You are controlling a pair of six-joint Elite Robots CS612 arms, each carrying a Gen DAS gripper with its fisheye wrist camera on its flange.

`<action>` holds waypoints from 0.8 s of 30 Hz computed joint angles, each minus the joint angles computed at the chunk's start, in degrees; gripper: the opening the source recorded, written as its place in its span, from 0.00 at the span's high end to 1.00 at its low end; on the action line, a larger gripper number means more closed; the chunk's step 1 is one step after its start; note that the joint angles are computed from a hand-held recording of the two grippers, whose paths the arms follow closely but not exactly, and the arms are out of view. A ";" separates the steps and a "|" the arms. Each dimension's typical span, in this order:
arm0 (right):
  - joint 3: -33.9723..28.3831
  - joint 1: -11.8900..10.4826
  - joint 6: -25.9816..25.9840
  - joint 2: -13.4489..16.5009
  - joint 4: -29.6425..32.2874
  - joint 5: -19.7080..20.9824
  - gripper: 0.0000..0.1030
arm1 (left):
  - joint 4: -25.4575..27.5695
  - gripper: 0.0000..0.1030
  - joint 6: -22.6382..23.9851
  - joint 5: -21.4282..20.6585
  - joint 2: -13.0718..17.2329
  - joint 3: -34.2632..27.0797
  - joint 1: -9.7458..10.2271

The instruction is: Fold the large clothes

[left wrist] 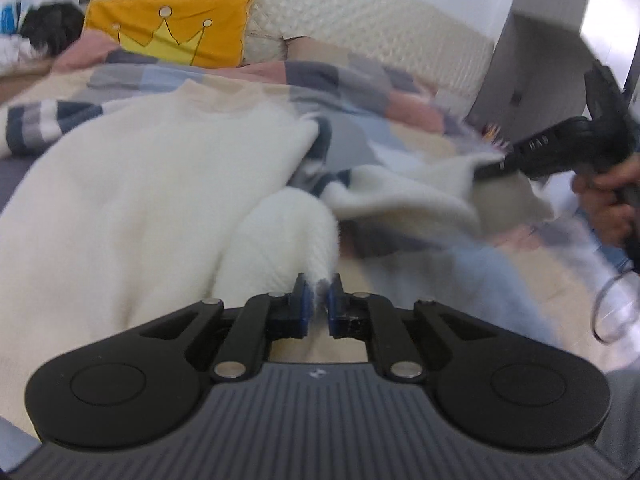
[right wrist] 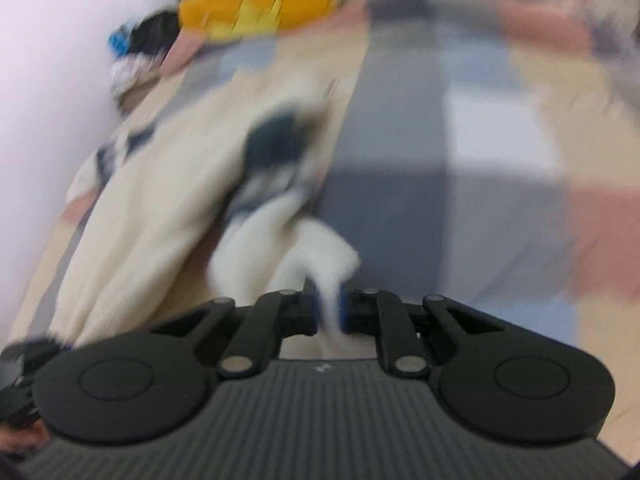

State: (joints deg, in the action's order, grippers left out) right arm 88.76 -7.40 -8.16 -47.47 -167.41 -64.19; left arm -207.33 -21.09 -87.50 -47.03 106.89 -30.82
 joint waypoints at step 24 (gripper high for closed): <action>-46.35 0.55 9.47 23.01 0.97 -35.60 0.88 | 13.70 0.93 11.88 -19.02 4.38 -5.81 -0.81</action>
